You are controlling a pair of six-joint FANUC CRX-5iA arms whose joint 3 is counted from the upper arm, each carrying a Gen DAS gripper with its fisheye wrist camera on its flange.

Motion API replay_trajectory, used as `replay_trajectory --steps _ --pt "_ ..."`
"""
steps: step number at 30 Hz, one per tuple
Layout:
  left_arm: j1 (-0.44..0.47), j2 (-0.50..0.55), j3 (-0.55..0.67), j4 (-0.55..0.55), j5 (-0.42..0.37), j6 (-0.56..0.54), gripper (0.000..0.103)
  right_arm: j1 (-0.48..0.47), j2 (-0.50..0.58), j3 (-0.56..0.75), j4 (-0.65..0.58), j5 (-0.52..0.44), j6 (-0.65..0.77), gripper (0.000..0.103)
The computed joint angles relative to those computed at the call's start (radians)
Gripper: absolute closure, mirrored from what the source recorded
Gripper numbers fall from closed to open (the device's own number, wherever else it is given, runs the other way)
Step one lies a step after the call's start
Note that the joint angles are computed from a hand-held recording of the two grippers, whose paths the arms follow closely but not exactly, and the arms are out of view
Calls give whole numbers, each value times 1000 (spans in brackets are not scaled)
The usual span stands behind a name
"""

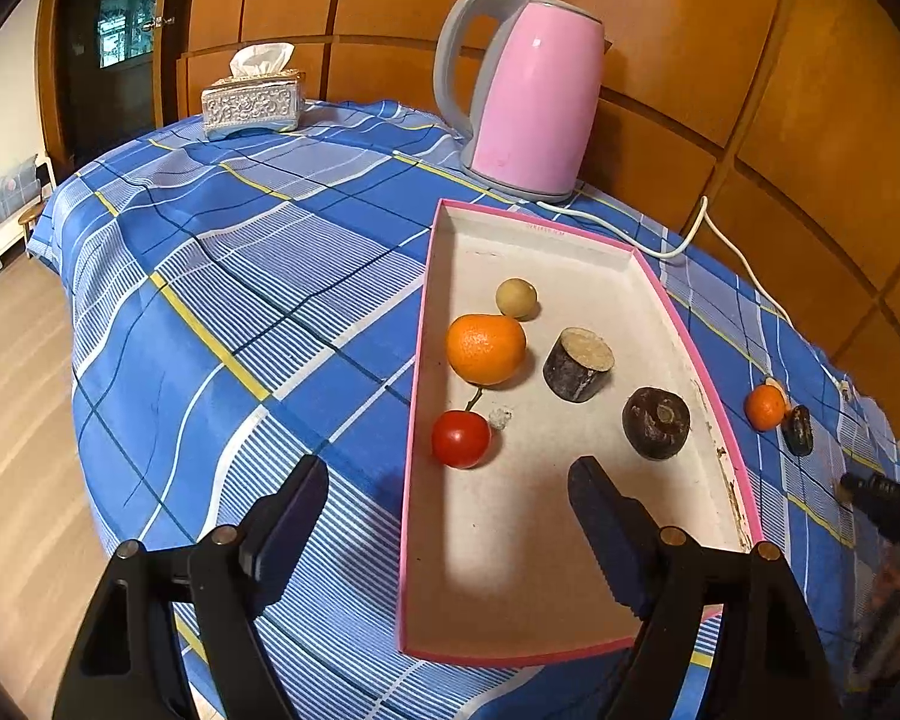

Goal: Organize fruits
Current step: 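Carry the kiwi into the tray with the right tool, release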

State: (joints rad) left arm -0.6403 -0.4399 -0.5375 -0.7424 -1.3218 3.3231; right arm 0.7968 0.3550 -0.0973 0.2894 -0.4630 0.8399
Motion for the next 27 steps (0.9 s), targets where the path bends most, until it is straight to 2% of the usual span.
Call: replay_trajectory --steps 14,27 --pt "-19 9 9 -5 -8 15 19 12 -50 -87 17 29 -25 77" --pt "-43 11 13 -19 -33 45 18 32 -73 -69 -126 1 119 77"
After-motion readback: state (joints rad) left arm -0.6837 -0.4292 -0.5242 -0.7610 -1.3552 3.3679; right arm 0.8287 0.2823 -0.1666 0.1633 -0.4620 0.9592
